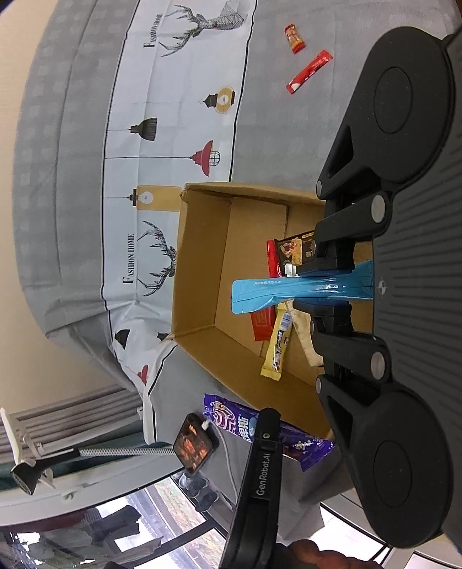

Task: Organize snacks
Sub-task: 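Carry the purple candy with the left tool over the box while the right tool carries the blue candy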

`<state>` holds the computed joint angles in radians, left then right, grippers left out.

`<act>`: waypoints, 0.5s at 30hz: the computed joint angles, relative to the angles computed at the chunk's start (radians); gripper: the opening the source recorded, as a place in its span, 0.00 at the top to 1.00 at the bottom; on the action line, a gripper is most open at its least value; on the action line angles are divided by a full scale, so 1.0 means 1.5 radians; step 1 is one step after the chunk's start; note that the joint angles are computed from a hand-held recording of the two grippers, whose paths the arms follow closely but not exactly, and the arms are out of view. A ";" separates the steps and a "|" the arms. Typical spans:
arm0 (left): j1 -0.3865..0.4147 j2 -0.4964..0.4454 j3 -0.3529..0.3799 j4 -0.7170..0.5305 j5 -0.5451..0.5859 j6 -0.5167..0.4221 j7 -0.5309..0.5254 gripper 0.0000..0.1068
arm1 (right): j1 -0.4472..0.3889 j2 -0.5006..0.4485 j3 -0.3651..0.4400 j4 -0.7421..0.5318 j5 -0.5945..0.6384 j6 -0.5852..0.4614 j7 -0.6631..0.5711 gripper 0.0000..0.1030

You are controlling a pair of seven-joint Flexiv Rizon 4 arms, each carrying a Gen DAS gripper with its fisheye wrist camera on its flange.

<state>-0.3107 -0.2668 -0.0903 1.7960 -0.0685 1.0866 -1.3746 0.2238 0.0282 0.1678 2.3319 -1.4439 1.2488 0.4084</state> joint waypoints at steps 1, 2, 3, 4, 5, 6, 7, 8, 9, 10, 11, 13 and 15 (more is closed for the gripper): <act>-0.001 -0.008 0.001 -0.009 0.004 -0.004 -0.002 0.87 | -0.002 -0.007 -0.004 -0.004 -0.004 0.005 0.002 0.88; -0.002 -0.015 0.001 -0.017 0.007 -0.007 -0.004 0.87 | -0.005 -0.015 -0.009 -0.008 -0.010 0.011 0.006 0.88; -0.003 -0.023 0.001 -0.026 0.009 -0.011 -0.005 0.87 | -0.007 -0.022 -0.012 -0.012 -0.015 0.016 0.010 0.88; -0.004 -0.031 0.002 -0.034 0.012 -0.014 -0.007 0.87 | -0.009 -0.029 -0.016 -0.017 -0.020 0.021 0.013 0.88; -0.005 -0.038 0.003 -0.042 0.014 -0.017 -0.009 0.87 | -0.011 -0.036 -0.019 -0.021 -0.027 0.026 0.017 0.88; -0.006 -0.046 0.003 -0.051 0.016 -0.021 -0.011 0.87 | -0.013 -0.044 -0.023 -0.026 -0.032 0.030 0.020 0.88; -0.008 -0.054 0.004 -0.060 0.018 -0.024 -0.013 0.87 | -0.015 -0.051 -0.026 -0.031 -0.036 0.035 0.023 0.88; -0.009 -0.061 0.005 -0.067 0.020 -0.026 -0.013 0.87 | -0.017 -0.057 -0.029 -0.035 -0.040 0.039 0.025 0.88; -0.010 -0.068 0.005 -0.075 0.021 -0.029 -0.014 0.87 | -0.019 -0.065 -0.032 -0.039 -0.043 0.044 0.025 0.88; -0.010 -0.076 0.006 -0.084 0.022 -0.031 -0.014 0.87 | -0.020 -0.072 -0.035 -0.044 -0.046 0.048 0.026 0.88; -0.011 -0.084 0.007 -0.092 0.024 -0.034 -0.015 0.87 | -0.022 -0.079 -0.037 -0.049 -0.048 0.052 0.026 0.88; -0.014 -0.099 0.011 -0.108 0.029 -0.040 -0.019 0.87 | -0.025 -0.093 -0.042 -0.057 -0.051 0.059 0.026 0.88; -0.015 -0.115 0.013 -0.125 0.030 -0.048 -0.021 0.87 | -0.026 -0.105 -0.046 -0.065 -0.053 0.065 0.026 0.87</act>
